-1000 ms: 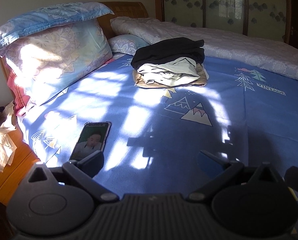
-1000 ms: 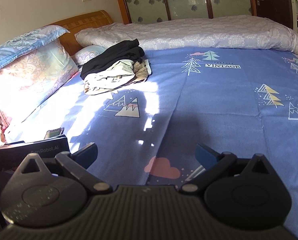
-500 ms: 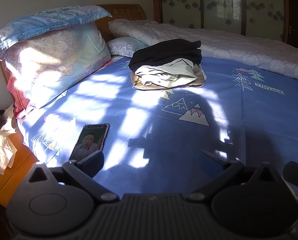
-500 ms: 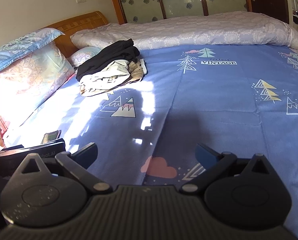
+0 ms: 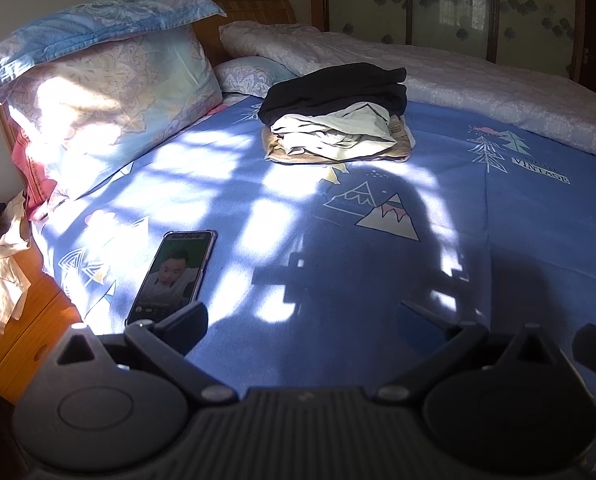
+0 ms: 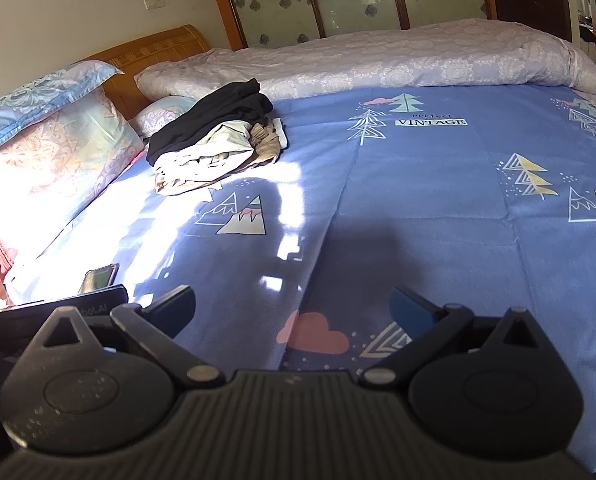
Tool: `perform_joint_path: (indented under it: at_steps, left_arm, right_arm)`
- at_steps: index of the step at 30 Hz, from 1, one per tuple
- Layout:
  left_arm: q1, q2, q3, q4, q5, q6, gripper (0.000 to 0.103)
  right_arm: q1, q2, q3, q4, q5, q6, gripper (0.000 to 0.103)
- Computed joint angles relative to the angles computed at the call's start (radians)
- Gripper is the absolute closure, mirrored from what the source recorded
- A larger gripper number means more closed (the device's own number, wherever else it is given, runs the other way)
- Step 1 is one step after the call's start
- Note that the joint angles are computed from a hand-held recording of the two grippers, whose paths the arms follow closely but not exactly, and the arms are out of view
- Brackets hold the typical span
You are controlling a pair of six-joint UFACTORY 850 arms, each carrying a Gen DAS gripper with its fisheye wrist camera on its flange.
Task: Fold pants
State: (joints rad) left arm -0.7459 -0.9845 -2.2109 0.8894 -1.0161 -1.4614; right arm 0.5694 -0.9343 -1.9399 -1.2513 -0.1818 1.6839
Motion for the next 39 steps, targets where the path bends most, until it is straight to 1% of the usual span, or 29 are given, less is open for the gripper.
perform_joint_path:
  at_steps: [11, 15, 17, 22, 28, 33, 37, 39]
  left_arm:
    - [-0.002, -0.006, -0.008, 0.017, -0.018, -0.006, 0.0]
    - [-0.008, 0.017, 0.025, 0.036, -0.002, -0.033, 0.0]
    - [-0.013, 0.012, 0.017, 0.044, -0.019, -0.027, 0.0]
    - [-0.013, 0.024, 0.033, 0.048, 0.009, -0.04, 0.0]
    - [-0.012, 0.022, 0.028, 0.037, -0.007, -0.05, 0.0]
    - [-0.013, 0.003, -0.001, 0.031, -0.038, -0.028, 0.0]
    - [-0.015, -0.001, -0.003, 0.045, -0.037, -0.019, 0.0]
    - [-0.015, 0.0, -0.003, 0.042, -0.025, -0.012, 0.0]
  right_arm:
    - [0.0, -0.006, -0.008, 0.035, -0.004, -0.024, 0.0]
    - [0.0, -0.004, -0.001, -0.023, -0.001, 0.045, 0.0]
    - [0.0, -0.002, 0.004, -0.041, 0.0, 0.065, 0.0]
    - [-0.002, 0.002, 0.011, -0.044, 0.007, 0.067, 0.0]
    - [-0.003, 0.005, 0.016, -0.053, 0.011, 0.078, 0.0]
    - [-0.001, 0.005, 0.013, -0.029, 0.011, 0.052, 0.0]
    - [0.001, 0.003, 0.01, -0.021, 0.009, 0.043, 0.0]
    - [0.0, 0.002, 0.009, -0.011, 0.009, 0.03, 0.0]
